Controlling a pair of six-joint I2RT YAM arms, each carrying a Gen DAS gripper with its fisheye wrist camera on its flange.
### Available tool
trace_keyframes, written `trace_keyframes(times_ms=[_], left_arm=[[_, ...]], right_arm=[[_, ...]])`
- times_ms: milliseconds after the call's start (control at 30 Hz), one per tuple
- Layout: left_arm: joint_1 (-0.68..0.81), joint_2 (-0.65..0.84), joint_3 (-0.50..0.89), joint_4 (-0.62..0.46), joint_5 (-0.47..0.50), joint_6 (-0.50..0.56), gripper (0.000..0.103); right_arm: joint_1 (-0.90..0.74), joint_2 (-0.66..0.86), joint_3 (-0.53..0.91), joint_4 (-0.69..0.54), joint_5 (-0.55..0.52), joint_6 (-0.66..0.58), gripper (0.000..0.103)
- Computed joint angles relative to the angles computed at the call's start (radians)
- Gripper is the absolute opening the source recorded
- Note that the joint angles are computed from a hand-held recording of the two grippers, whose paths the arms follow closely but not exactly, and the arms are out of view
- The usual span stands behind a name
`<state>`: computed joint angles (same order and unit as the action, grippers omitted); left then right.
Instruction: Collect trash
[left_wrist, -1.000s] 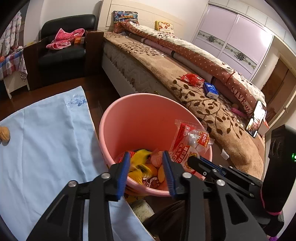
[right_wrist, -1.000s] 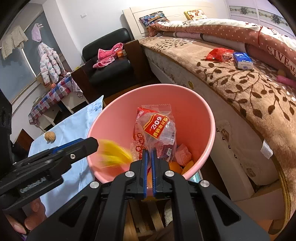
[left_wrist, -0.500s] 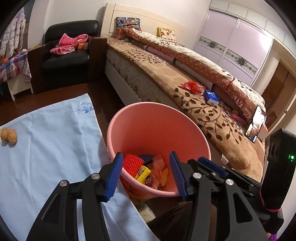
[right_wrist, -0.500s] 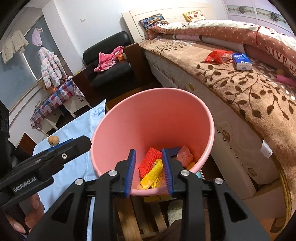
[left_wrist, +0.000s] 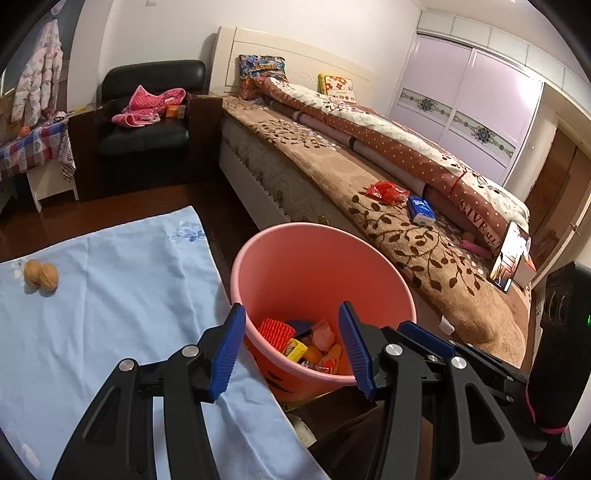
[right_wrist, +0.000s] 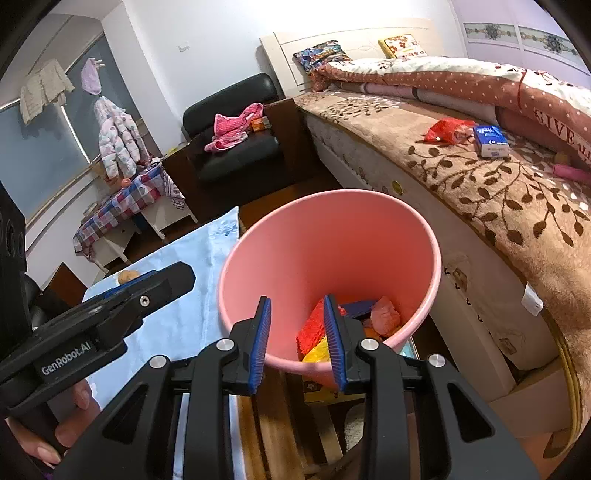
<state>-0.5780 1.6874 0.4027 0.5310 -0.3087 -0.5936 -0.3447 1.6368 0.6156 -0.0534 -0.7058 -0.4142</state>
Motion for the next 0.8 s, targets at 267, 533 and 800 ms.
trace_keyframes(times_ms=[267, 533, 800], left_arm=[[-0.03, -0.119, -0.075, -0.044, -0.067, -0.031, 0.052], [-0.058, -0.243, -0.149, -0.127, -0.138, -0.084, 0.046], [-0.157, -0.471, -0.251, -0.254, -0.274, -0.161, 0.044]], right_arm=[[0.014, -0.108, -0.064, -0.013, -0.01, -0.004, 0.03], [0.048, -0.253, -0.144, -0.03, -0.013, 0.007, 0.03], [0.086, -0.447, -0.249, -0.042, -0.012, 0.047, 0.03]])
